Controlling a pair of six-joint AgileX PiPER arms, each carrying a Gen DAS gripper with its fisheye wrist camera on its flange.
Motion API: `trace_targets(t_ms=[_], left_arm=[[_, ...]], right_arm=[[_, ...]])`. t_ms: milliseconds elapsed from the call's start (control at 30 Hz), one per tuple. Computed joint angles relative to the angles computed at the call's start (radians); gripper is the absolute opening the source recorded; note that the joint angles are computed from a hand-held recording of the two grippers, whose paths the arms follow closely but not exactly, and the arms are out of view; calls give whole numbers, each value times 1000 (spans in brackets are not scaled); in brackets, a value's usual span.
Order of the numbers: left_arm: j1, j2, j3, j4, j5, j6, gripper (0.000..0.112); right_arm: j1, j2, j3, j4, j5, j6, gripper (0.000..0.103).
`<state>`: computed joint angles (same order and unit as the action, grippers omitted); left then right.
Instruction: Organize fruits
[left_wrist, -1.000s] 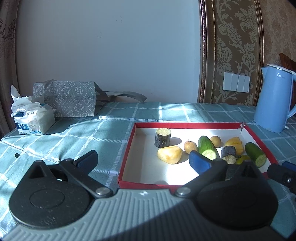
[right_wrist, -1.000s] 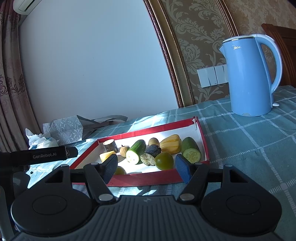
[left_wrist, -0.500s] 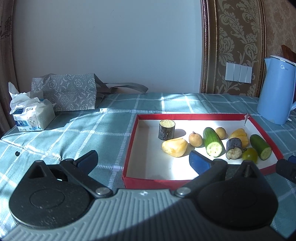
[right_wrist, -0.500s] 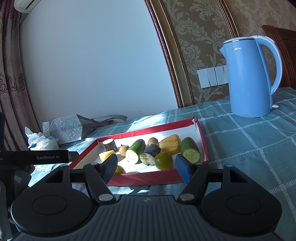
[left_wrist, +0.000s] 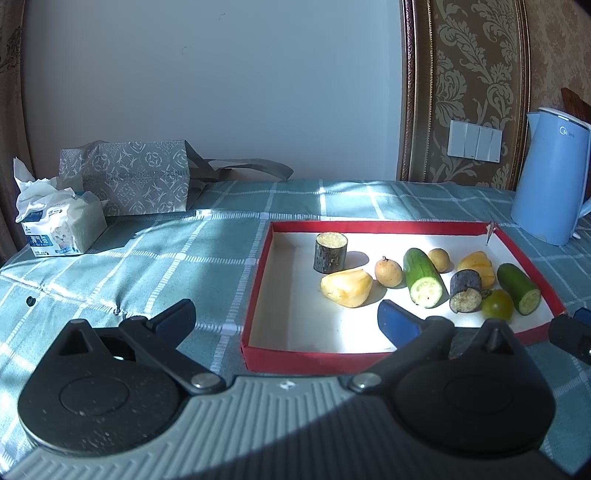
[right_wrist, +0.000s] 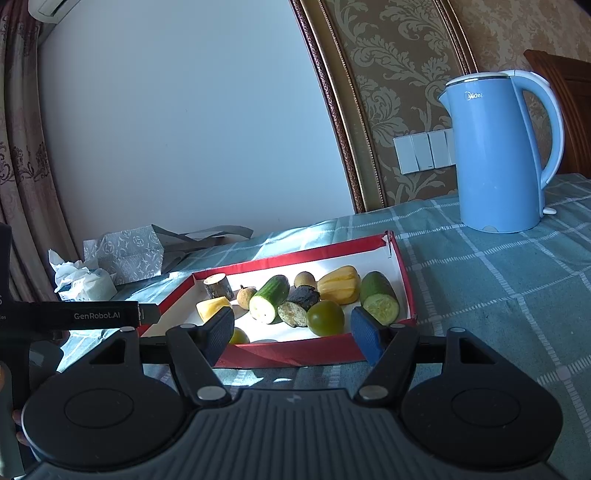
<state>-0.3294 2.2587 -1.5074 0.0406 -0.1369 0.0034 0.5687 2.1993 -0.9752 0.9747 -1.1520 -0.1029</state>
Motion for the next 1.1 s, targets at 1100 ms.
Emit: trace_targets(t_ms=[1100], left_arm=[[-18,-4,26,-255,-54,281,103]], right_arm=[[1,1,-2,2,4,-7,70]])
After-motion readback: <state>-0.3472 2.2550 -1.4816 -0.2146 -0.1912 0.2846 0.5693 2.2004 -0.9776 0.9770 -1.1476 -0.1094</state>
